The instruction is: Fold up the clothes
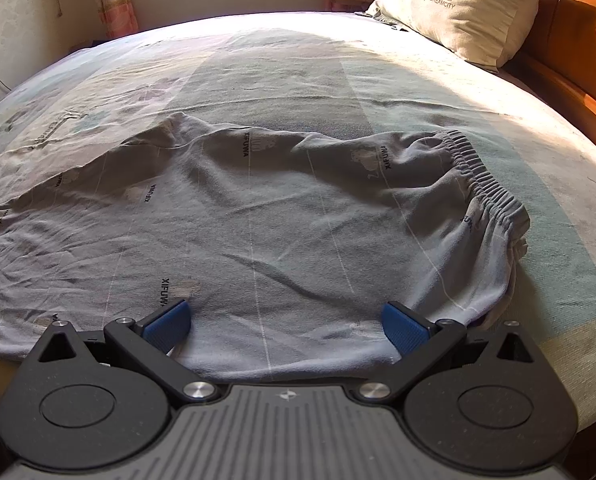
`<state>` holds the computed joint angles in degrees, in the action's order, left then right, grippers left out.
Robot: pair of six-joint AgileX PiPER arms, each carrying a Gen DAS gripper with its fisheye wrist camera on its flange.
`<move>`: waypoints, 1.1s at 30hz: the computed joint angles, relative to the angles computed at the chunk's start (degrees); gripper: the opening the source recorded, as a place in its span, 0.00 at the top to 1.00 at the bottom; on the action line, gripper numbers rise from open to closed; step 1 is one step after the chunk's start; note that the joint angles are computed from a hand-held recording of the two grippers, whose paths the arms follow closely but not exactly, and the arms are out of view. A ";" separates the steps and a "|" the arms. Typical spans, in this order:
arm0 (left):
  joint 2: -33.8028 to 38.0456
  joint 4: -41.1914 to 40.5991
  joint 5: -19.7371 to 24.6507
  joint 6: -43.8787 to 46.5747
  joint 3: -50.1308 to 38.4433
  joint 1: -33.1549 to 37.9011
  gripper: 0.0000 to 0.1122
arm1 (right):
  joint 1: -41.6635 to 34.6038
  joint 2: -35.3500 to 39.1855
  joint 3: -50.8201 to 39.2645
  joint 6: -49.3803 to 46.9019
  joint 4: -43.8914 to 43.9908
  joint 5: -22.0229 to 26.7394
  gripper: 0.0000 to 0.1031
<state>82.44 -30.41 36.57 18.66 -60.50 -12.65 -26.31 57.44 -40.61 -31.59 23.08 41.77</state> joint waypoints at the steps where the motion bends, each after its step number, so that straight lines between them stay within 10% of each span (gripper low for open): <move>1: 0.26 -0.28 1.73 0.04 -1.01 0.98 0.09 | -0.12 0.06 -0.03 -0.29 0.18 0.06 0.00; 10: -4.36 13.31 3.92 -15.04 -3.26 -10.33 0.09 | 5.13 0.19 -3.61 7.65 -6.95 1.79 0.00; 16: -0.96 27.91 4.42 -35.69 -2.28 -15.48 0.10 | 13.63 3.68 -10.04 -7.93 6.55 -0.82 0.00; 27: -6.48 27.85 0.23 -38.23 3.94 -13.83 0.09 | 23.87 27.51 -20.31 -21.60 20.57 -5.44 0.00; 33: -7.12 25.55 0.32 -38.66 3.19 -12.83 0.09 | 23.74 27.97 -21.23 -24.03 21.45 -5.00 0.00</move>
